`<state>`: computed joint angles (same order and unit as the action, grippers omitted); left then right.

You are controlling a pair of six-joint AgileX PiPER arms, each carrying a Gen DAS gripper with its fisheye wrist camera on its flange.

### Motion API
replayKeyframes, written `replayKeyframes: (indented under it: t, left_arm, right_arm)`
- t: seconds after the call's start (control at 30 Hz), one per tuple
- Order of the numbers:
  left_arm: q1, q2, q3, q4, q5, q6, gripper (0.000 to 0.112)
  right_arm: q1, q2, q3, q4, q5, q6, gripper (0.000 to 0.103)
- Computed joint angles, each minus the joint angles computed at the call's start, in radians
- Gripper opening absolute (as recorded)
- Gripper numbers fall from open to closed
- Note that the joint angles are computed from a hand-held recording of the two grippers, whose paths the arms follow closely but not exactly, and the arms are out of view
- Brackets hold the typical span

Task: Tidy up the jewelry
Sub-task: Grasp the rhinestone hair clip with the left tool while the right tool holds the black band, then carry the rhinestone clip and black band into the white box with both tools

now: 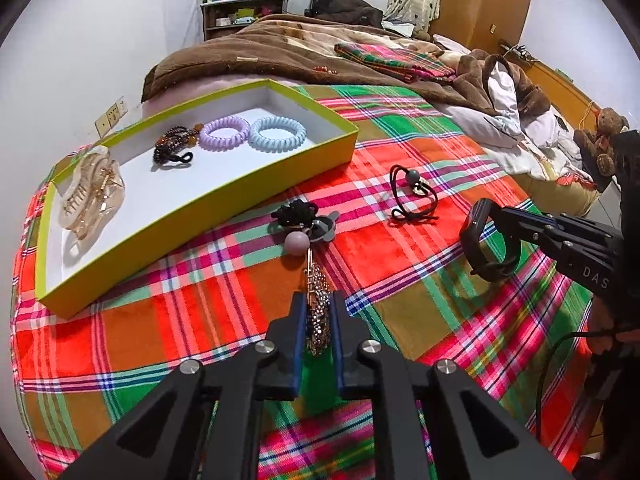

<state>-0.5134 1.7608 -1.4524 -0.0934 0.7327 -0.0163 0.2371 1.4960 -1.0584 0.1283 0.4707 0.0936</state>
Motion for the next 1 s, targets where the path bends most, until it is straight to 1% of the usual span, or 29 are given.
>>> replayKeyframes:
  t: [0.27, 0.5, 0.77, 1.0]
  left_arm:
    - [0.005, -0.048, 0.025, 0.029, -0.013, -0.030, 0.012]
    - [0.046, -0.084, 0.038, 0.019, -0.022, -0.030, 0.012]
    - [0.102, -0.104, 0.029, 0.023, -0.022, -0.043, 0.012]
    - [0.148, -0.082, -0.030, -0.003, 0.003, -0.032, 0.012]
  right_arm:
    - [0.022, -0.010, -0.022, -0.029, 0.007, 0.028, 0.006]
    - [0.049, 0.001, -0.075, -0.064, 0.020, 0.058, 0.006]
    - [0.081, 0.065, -0.202, -0.063, 0.050, 0.044, 0.006]
    - [0.099, 0.166, -0.362, -0.068, 0.099, 0.028, 0.006]
